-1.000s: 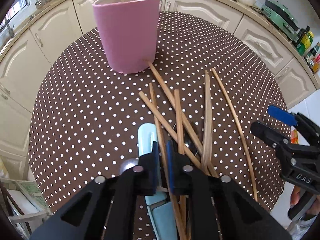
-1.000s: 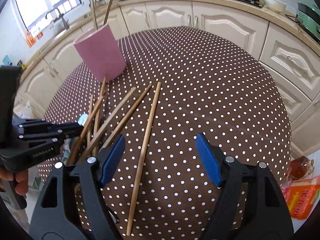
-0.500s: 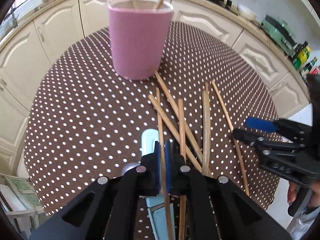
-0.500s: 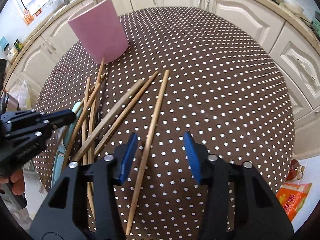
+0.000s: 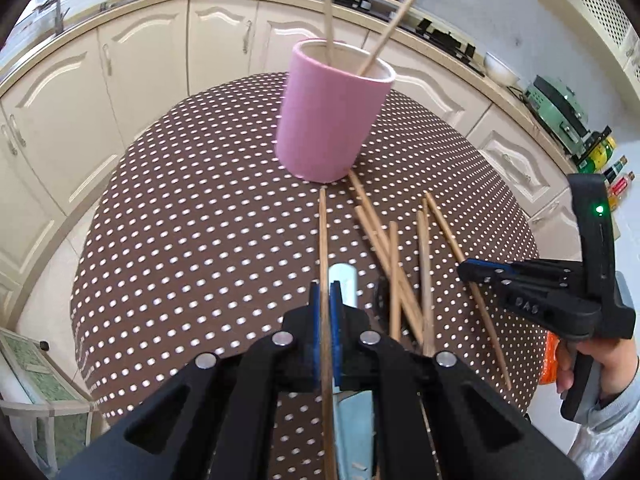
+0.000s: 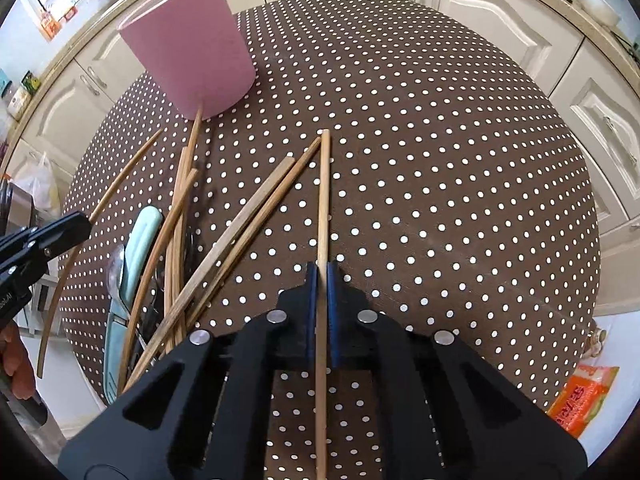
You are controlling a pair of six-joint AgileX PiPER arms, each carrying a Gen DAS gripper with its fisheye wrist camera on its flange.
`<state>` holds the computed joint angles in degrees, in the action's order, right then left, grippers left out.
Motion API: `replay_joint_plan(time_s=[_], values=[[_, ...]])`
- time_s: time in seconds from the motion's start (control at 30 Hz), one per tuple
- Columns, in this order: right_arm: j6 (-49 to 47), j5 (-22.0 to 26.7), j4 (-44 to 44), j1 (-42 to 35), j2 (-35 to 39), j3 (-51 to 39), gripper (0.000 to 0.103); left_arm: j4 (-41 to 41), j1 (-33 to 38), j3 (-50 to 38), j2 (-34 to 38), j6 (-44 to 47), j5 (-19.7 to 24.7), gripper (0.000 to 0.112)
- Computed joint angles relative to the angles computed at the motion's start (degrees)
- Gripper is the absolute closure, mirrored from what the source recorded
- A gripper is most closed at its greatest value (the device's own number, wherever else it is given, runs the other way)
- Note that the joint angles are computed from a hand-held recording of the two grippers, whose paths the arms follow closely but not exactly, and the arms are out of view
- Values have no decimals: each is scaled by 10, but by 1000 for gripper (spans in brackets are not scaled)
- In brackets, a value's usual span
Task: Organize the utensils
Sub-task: 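Close the left gripper on a chopstick while the right gripper grasps another, then lift both chopsticks over the pink cup and drop them inside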
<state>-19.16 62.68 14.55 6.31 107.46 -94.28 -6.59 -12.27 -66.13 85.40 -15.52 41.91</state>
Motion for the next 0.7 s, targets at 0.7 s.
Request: replay_joint_plan(time_s=[0.7], values=[[-7,20,31,15,-79,16,98,-5,99,-28,53,109,124,107]])
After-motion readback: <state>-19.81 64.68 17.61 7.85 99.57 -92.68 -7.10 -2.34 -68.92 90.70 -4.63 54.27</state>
